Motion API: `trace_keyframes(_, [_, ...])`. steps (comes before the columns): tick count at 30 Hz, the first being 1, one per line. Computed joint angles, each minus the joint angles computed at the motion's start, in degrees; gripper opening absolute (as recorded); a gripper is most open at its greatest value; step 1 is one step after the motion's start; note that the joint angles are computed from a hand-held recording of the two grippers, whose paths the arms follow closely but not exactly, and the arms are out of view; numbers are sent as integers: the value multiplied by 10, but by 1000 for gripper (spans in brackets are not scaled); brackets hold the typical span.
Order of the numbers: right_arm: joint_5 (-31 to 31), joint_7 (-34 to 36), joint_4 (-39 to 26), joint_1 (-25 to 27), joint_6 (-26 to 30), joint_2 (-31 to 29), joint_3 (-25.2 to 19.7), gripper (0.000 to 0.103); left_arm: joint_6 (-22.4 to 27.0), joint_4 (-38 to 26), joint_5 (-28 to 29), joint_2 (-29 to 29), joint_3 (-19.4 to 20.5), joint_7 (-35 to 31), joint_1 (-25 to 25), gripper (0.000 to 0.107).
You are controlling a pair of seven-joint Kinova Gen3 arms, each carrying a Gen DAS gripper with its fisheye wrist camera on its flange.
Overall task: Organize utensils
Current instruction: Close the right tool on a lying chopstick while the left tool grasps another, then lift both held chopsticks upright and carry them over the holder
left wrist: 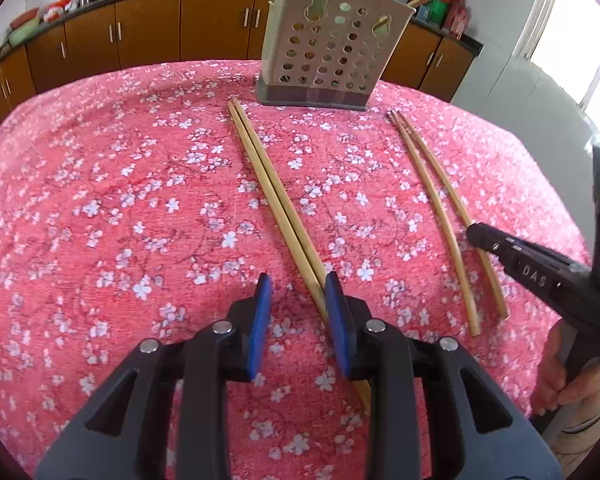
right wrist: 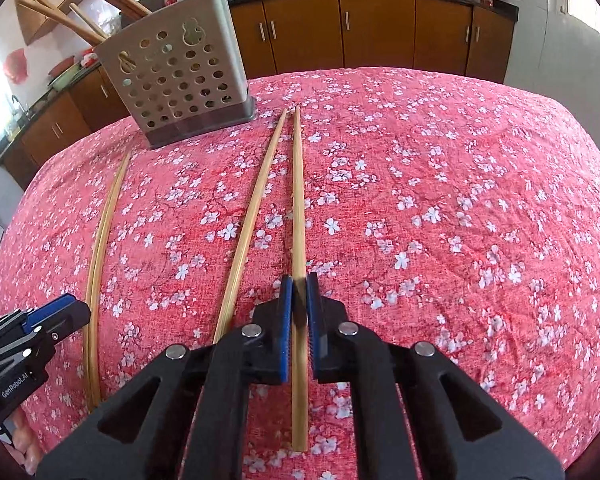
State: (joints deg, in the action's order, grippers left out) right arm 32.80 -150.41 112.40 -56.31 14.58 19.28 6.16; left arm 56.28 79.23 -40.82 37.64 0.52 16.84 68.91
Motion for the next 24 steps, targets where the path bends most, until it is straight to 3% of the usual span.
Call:
trace_keyframes(6, [9, -2, 3, -4, -1, -3, -3, 9, 38, -32, 28, 11, 8, -26, -9, 29])
trace_keyframes(9, [26, -20, 4, -25, -3, 0, 15, 9, 80, -65, 39, 28, 10, -52, -9, 23])
trace_keyframes(11, [32, -25, 4, -29, -2, 0, 17, 9, 82, -64, 39, 29, 5, -53, -9, 16])
trace_keyframes(19, [60, -47, 0, -33, -5, 7, 39, 8, 44, 30, 21, -19, -6, -7, -31, 9])
trace_keyframes(24, [41, -41, -4, 8, -18, 12, 28, 8, 12, 102, -6, -56, 1, 40, -46, 11])
